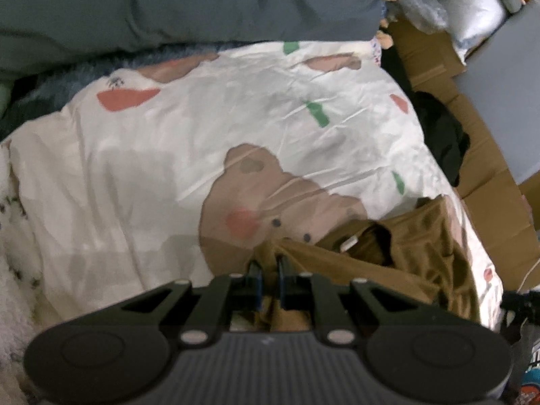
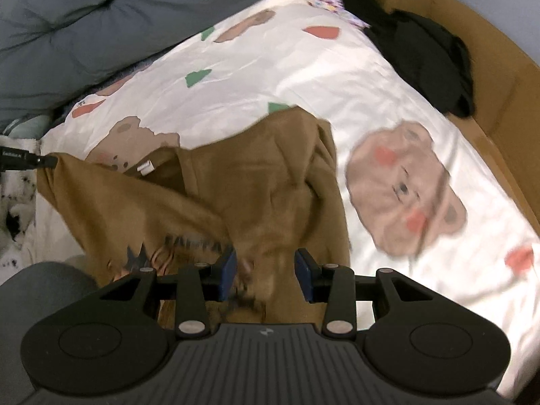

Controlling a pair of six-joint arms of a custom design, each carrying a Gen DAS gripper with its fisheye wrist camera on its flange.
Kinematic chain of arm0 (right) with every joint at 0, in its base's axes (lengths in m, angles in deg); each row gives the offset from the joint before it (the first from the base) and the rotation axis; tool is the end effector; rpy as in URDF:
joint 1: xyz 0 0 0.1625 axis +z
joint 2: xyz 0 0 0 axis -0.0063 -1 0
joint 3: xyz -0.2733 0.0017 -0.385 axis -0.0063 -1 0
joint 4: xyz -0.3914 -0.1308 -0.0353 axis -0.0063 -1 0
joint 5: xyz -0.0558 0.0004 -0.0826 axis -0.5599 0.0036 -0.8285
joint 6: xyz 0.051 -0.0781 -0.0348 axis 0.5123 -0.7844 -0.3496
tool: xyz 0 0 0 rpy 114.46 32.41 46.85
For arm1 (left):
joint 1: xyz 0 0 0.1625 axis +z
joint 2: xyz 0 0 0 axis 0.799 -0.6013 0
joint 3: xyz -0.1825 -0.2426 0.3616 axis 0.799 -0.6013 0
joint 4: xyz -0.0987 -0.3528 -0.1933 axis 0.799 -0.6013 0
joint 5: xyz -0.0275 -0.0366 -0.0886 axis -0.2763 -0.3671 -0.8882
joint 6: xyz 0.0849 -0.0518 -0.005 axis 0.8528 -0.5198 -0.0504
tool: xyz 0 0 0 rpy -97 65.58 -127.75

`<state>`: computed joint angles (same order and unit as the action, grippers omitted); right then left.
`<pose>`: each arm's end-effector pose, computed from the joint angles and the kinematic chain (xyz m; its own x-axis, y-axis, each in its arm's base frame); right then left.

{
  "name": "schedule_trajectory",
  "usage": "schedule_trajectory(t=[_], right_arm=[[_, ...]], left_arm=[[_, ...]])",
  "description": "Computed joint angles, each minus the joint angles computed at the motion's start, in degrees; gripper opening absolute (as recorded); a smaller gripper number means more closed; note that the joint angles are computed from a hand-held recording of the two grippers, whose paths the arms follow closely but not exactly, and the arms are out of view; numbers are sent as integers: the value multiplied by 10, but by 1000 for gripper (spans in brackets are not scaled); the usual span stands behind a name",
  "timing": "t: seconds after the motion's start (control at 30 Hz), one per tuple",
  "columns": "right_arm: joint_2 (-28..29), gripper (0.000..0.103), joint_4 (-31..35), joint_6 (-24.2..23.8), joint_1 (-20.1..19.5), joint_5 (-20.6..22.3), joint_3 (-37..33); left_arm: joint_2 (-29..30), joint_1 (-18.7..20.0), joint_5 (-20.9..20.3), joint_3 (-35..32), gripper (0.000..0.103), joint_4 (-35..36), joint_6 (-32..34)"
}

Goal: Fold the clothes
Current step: 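Lift the T-shirt with both grippers and spread the grasped edges apart, then raise the held T-shirt with both grippers, letting it hang open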

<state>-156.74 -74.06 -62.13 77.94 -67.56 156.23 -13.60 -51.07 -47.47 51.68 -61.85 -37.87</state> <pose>0.0134 -0.4297 0.5335 -0.5169 -0.7608 0.3923 -0.7864 0.6032 0.1336 -0.3798 -0.2054 0.0976 -0.8344 -0.4906 -0.2513 -0.1639 0.6561 -0.7366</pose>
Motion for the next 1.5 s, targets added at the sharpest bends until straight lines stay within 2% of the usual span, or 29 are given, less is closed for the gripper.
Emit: schedule_trajectory(t=[0.13, 0.33, 0.47, 0.53, 0.77, 1.0, 1.2, 1.5], right_arm=[[33, 42, -44, -44, 8, 3, 10], [91, 42, -101, -74, 13, 9, -3], [121, 42, -144, -91, 11, 14, -10], [141, 42, -162, -109, 10, 20, -17], [182, 42, -245, -224, 25, 14, -3], [215, 42, -252, -327, 45, -1, -2], [228, 42, -248, -388, 56, -27, 5], [247, 42, -262, -517, 84, -74, 15]], left_arm=[[2, 3, 0, 16, 10, -26, 3], [11, 17, -5, 25, 10, -51, 33], [9, 20, 7, 37, 10, -78, 25], [12, 26, 9, 36, 10, -82, 42], [20, 35, 10, 37, 10, -99, 65], [26, 35, 10, 45, 10, -116, 70], [21, 28, 13, 67, 10, -156, 47], [20, 27, 15, 80, 10, -179, 58]])
